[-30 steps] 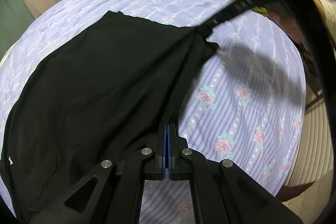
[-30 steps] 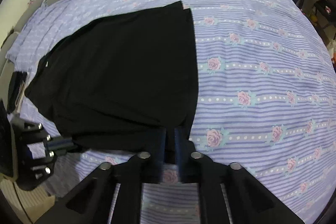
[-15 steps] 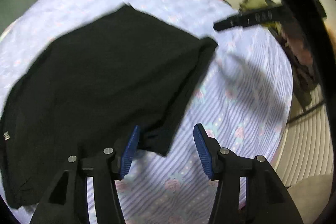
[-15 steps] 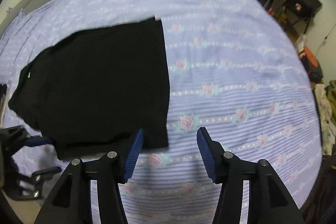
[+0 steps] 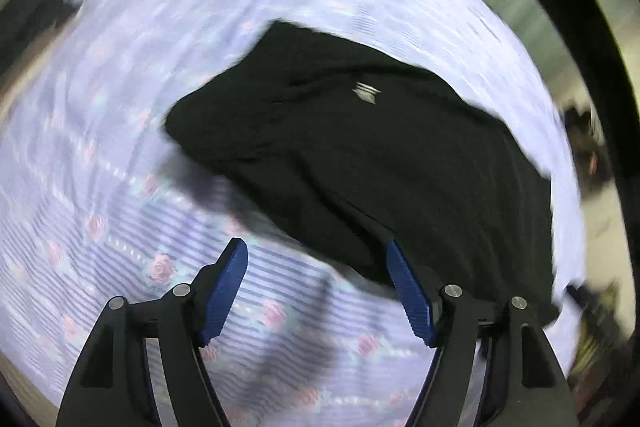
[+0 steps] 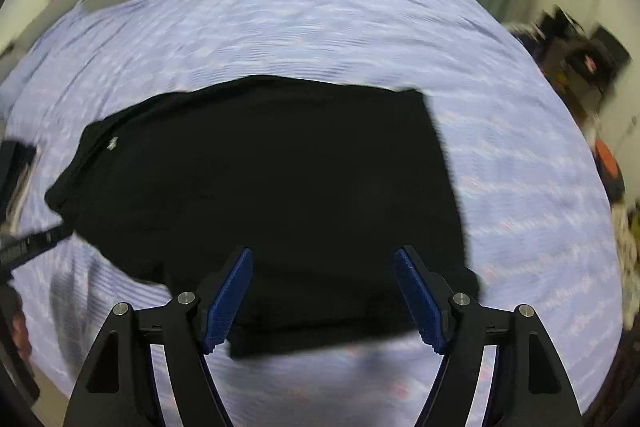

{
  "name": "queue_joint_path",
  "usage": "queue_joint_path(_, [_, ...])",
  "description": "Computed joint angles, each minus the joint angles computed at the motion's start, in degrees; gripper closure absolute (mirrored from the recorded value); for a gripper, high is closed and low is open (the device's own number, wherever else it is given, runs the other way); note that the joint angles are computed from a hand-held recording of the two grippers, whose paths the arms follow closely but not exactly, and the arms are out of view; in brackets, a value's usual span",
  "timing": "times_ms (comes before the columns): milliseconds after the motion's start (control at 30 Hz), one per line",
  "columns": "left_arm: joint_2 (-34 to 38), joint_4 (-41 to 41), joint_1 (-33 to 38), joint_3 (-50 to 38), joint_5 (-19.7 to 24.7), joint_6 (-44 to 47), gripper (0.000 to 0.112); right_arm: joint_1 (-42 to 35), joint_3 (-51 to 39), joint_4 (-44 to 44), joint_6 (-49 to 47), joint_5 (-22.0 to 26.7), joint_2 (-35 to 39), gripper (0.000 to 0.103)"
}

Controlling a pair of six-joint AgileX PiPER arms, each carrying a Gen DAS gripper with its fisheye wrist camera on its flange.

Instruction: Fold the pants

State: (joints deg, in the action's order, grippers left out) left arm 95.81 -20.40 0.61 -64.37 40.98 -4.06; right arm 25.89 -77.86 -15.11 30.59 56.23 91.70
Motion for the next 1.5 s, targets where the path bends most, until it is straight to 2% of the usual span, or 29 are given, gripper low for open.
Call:
queue_joint_path(167, [5.2, -14.3, 7.1, 2.3, -5.7, 9.8, 0.040, 6.7, -6.1, -3.3, 0.4, -1.9, 7.3, 0.030])
queue_joint_path(233, [7.5, -24.1, 10.2, 3.2, -5.5, 16.8, 0.040, 7.9, -8.0, -3.5, 0.2, -2.5, 9.6, 0.030])
queue_joint_path(333, [10.7, -31.9, 11.9, 2.8, -7.0, 22.4, 0.037, 8.4, -10.9, -3.0, 0.5, -2.7, 12.9, 0.030])
queue_joint_path(467, [14.4, -36.2, 11.8, -0.6, -8.8, 25.8, 0.037, 7.3, -12.8, 0.8, 0.7, -3.8, 15.8, 0.029])
queue_joint_path(567, [15.9, -36.1, 10.8, -2.6, -10.1, 24.8, 0.037, 5.9, -13.1, 5.3, 1.1, -4.6, 16.9, 0.029])
queue_joint_path(667, [17.4, -31.0, 8.4, -4.9, -11.9, 18.7, 0.039, 4.7, -12.8, 8.0, 3.1, -5.1, 17.6, 0.029])
queue_joint_path(700, [17.6, -28.2, 7.9, -5.6, -12.1, 16.1, 0.045, 4.5, -12.8, 8.5, 3.7, -5.1, 17.8, 0.029])
queue_joint_path(733, [17.8, -25.5, 7.7, -6.2, -12.1, 13.7, 0.056, 4.5, -12.7, 8.5, 4.2, -5.1, 17.9, 0.029])
queue_joint_path(767, [17.5, -24.4, 8.0, -6.2, -12.0, 13.2, 0.061, 4.5, -12.5, 8.2, 4.8, -5.0, 17.8, 0.029])
queue_joint_path(833, [14.8, -21.1, 8.3, -5.5, -10.6, 12.3, 0.080, 4.9, -11.8, 6.4, 5.7, -4.7, 17.0, 0.029])
queue_joint_path(900, [11.3, -15.8, 7.8, -5.8, -9.3, 11.0, 0.089, 5.5, -10.7, 4.4, 5.8, -4.6, 15.5, 0.029])
queue_joint_path(1067, [0.4, 8.7, -2.2, -10.5, -5.7, -1.8, 0.092, 4.8, -6.5, 2.2, 6.1, -4.0, 8.5, 0.029])
queue_joint_path(1133, [-1.6, 17.0, -7.3, -13.8, -3.9, -6.7, 0.092, 4.0, -4.3, 1.1, 7.3, -2.6, 4.4, 0.030])
queue_joint_path(1300, [1.2, 31.8, -21.8, -27.5, 1.8, -13.4, 0.093, 0.9, 1.7, -1.7, 11.0, 2.3, -6.9, 0.029])
queue_joint_path(1367, [5.2, 34.1, -27.6, -34.3, 4.4, -13.8, 0.093, 0.5, 3.8, -4.2, 13.6, 5.2, -10.7, 0.029])
queue_joint_path(1500, [14.4, 27.6, -34.2, -46.6, 7.9, -8.9, 0.094, -0.8, 8.1, -7.3, 19.0, 10.8, -18.3, 0.029])
